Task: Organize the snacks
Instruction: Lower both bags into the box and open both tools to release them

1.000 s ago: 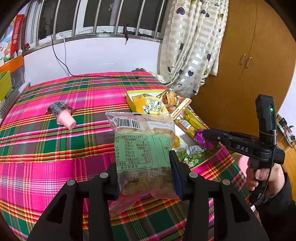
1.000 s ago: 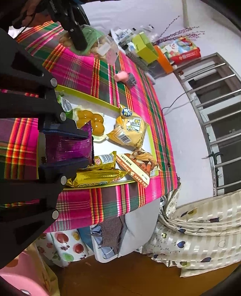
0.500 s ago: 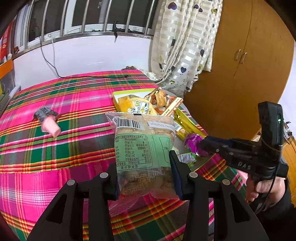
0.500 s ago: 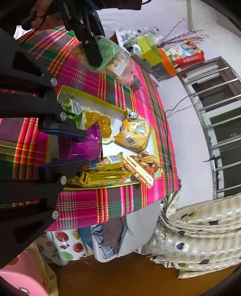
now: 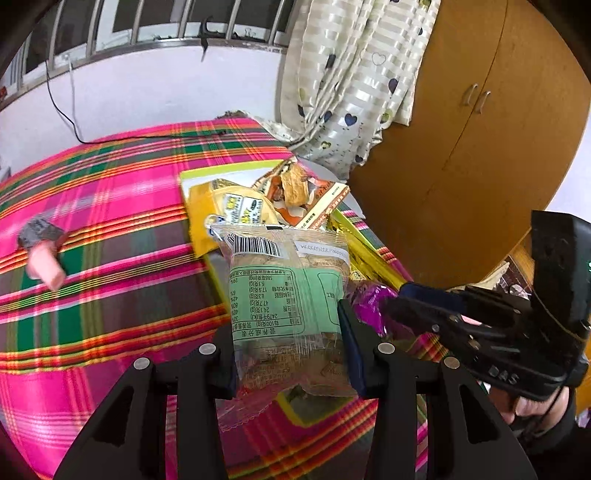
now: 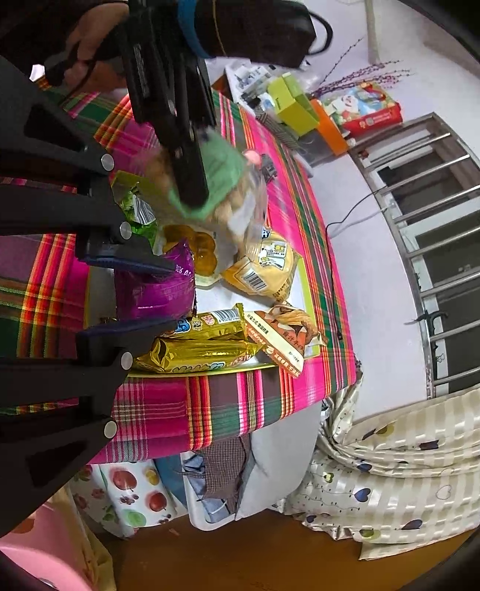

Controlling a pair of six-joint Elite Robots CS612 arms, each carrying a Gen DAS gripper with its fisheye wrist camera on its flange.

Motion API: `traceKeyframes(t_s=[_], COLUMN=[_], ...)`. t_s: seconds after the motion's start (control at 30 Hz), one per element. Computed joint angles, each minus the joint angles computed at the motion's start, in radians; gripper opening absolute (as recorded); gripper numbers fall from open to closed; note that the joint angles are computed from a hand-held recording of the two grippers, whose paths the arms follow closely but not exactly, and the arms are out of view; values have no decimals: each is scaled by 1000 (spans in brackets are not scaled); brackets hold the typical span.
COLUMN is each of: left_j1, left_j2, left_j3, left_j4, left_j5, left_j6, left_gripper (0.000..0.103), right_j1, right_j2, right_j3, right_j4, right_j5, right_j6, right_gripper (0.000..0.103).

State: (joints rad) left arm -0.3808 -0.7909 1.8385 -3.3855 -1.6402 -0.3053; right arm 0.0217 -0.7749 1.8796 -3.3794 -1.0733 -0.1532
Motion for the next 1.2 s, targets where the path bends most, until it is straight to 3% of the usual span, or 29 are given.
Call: traceKeyframes(t_s=[0.4,0.73,0.9,1.1,1.2], left_j1=[7,11,18,25,21], left_j2=[31,40,37,20,9], left_j3=[-65,-75,-65,-38,-19], left_j4=[62,40,-13,-63,-64], left_j5=[-45,-58,-70,-31,-2], left_j6=[15,9,-6,-47,-29], left_gripper=[46,49,52,52,52], right_j1=[-5,-7,-9,-10,-10], right_j2=[-1,-7,-13,-19,-21], right_j3=[-2,3,11,21,25], right_j4=[1,-11,-20,-19,-13], right_j5=[-2,-11,-18,-14,-16], right_j6=[-3,2,1,-7,-15], right_gripper=[25,25,25,25,24])
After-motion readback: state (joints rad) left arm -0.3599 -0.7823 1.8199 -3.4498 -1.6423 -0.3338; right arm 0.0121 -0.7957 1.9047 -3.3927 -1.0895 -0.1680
